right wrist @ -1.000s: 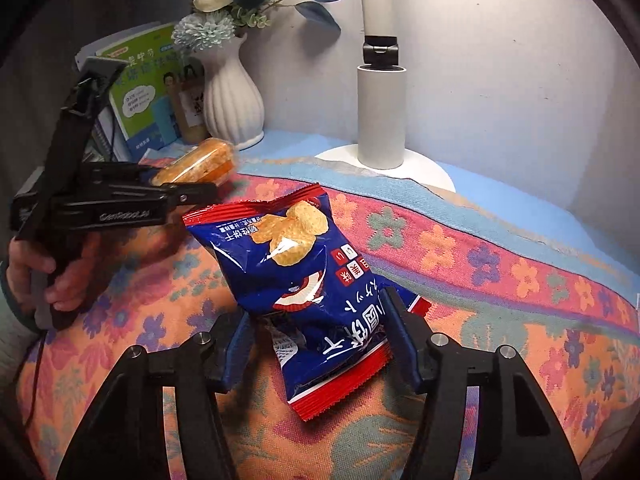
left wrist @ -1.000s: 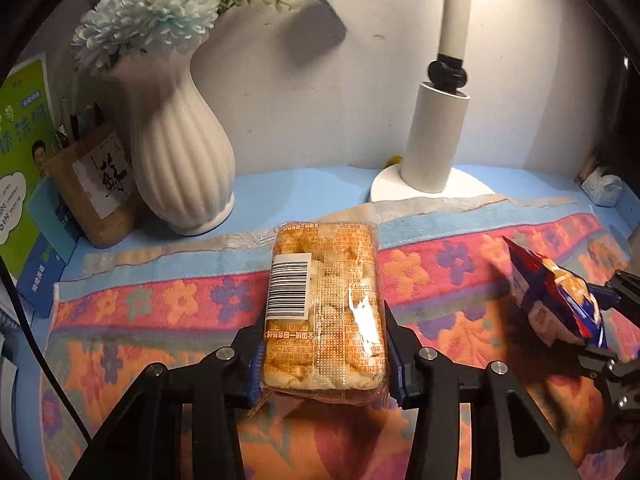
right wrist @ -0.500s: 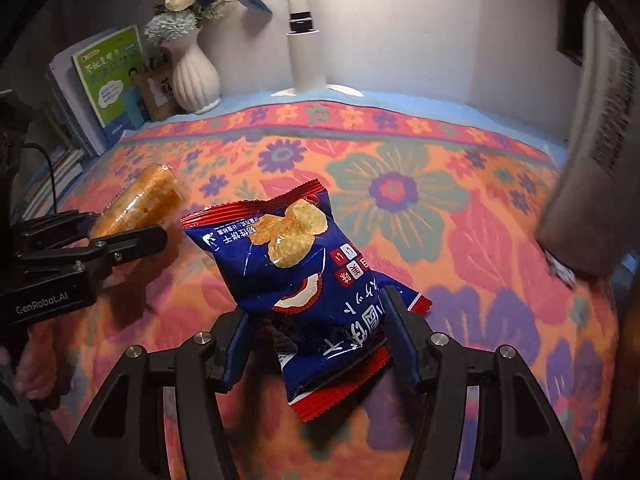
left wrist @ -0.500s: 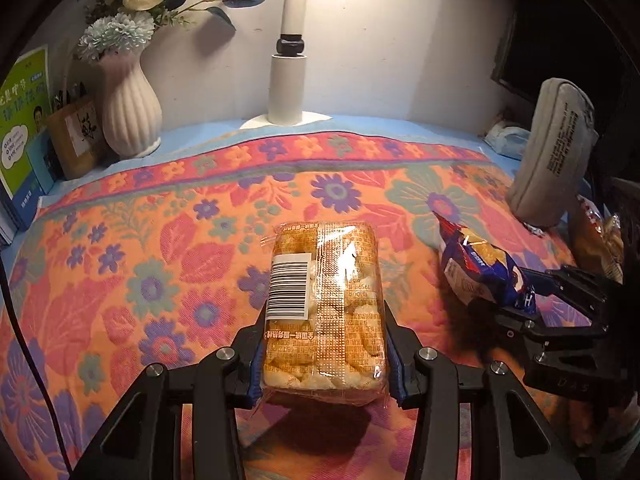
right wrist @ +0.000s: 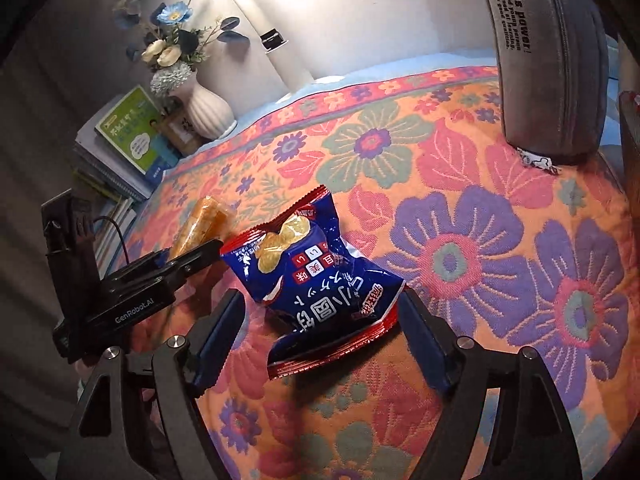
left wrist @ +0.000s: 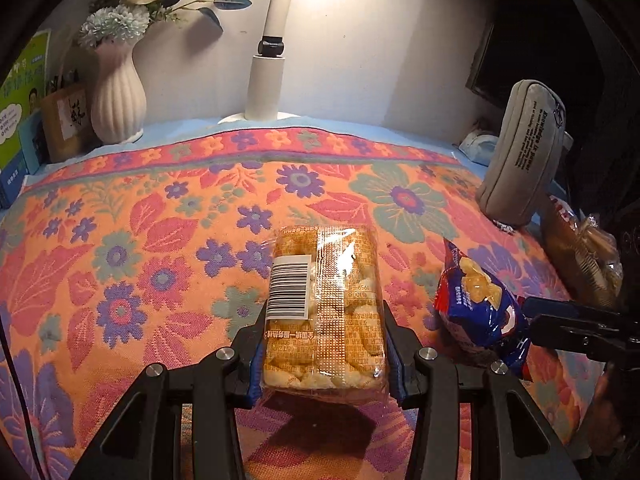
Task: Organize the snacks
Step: 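Carry the bread loaf and blue chip bag over the glass bowl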
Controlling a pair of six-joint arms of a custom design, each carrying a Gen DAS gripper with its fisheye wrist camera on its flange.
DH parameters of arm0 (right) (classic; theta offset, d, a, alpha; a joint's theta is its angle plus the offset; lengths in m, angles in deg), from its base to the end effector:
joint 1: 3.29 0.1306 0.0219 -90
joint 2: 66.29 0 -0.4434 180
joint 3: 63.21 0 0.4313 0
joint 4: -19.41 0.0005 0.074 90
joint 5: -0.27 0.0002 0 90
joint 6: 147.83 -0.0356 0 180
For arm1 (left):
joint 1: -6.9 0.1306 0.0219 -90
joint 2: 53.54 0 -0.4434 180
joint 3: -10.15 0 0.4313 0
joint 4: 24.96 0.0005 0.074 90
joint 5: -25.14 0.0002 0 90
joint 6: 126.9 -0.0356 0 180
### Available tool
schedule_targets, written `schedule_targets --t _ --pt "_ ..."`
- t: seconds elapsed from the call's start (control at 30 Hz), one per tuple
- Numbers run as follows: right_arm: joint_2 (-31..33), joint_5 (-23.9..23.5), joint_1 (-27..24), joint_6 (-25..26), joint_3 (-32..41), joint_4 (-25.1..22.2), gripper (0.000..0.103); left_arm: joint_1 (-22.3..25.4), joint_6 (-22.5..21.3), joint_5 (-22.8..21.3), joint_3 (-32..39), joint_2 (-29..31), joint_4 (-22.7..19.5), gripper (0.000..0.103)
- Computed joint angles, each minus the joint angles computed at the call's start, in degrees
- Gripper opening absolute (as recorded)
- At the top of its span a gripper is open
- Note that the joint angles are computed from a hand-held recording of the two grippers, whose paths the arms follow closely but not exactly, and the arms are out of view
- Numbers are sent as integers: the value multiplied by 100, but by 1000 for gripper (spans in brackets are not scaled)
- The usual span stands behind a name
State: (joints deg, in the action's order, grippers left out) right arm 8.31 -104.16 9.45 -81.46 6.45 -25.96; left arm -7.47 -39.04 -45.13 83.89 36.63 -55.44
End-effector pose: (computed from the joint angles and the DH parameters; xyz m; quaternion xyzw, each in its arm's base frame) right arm 0.3912 0.0970 0.4373 0.0461 0.9330 0.2173 0.2831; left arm 0.4911 -0.1388 0.3734 0.1938 0.8978 -0.1970 0.3428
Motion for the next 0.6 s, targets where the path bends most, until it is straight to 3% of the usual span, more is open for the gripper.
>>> schedule_targets --t 0.07,0.2,0.3,0.4,0.53,0.6 --pt "116 103 95 244 124 -10 79 33 48 127 -19 -8 42 45" --pt "411 785 409 1112 407 -59 79 92 158 245 -18 11 51 45" --pt "660 869 528 1863 567 -257 80 100 169 258 -32 14 71 45" --pt "767 1093 605 2053 499 -299 80 75 109 218 -47 6 95 45" --pt "638 1173 603 1908 316 -59 54 38 24 113 -44 10 88 45" --pt "505 1062 564 1765 221 50 50 11 0 23 -47 1 85 45"
